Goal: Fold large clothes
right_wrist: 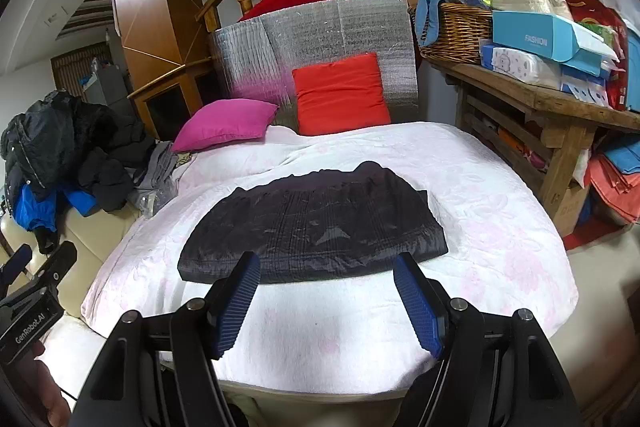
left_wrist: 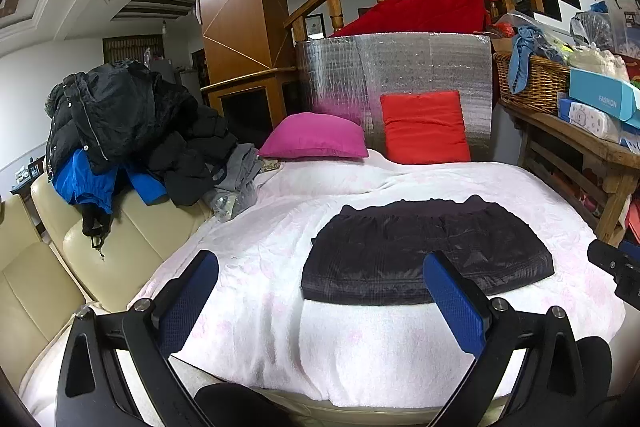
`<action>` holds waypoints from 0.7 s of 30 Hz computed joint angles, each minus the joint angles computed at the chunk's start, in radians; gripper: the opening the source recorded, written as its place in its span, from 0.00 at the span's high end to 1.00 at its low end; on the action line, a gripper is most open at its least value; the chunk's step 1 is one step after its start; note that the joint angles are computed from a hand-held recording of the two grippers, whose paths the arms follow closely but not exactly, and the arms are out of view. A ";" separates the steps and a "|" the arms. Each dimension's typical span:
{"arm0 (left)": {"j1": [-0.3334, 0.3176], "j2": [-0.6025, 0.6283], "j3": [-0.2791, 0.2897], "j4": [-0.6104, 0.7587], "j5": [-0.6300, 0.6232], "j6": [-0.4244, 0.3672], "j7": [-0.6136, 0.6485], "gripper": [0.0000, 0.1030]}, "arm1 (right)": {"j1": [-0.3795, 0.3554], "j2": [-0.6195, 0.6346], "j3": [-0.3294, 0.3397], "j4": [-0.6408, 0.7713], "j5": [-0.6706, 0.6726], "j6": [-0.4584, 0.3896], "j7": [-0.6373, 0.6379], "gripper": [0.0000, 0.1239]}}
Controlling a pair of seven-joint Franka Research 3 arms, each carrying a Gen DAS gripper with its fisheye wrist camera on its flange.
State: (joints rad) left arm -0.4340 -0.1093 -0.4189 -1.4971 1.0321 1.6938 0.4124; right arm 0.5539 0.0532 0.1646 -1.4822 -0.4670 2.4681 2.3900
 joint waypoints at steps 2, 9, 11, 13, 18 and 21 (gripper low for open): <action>0.002 -0.001 0.005 -0.003 -0.007 0.009 0.003 0.01 | 0.003 0.013 0.000 0.017 -0.002 -0.008 0.000 0.41; 0.023 -0.001 0.023 -0.013 -0.060 0.053 0.017 0.01 | 0.023 0.071 -0.016 0.080 0.032 -0.032 -0.031 0.41; 0.026 0.007 0.025 -0.005 -0.065 0.055 0.021 0.01 | 0.030 0.087 -0.023 0.097 0.041 -0.037 -0.043 0.41; 0.026 0.011 0.029 -0.003 -0.071 0.068 0.027 0.01 | 0.038 0.100 -0.029 0.111 0.047 -0.043 -0.054 0.41; 0.018 0.028 0.028 0.012 -0.055 0.068 0.049 0.01 | 0.054 0.113 -0.047 0.124 0.040 -0.054 -0.050 0.41; 0.012 0.032 0.032 0.016 -0.051 0.074 0.051 0.01 | 0.057 0.111 -0.054 0.122 0.032 -0.059 -0.039 0.41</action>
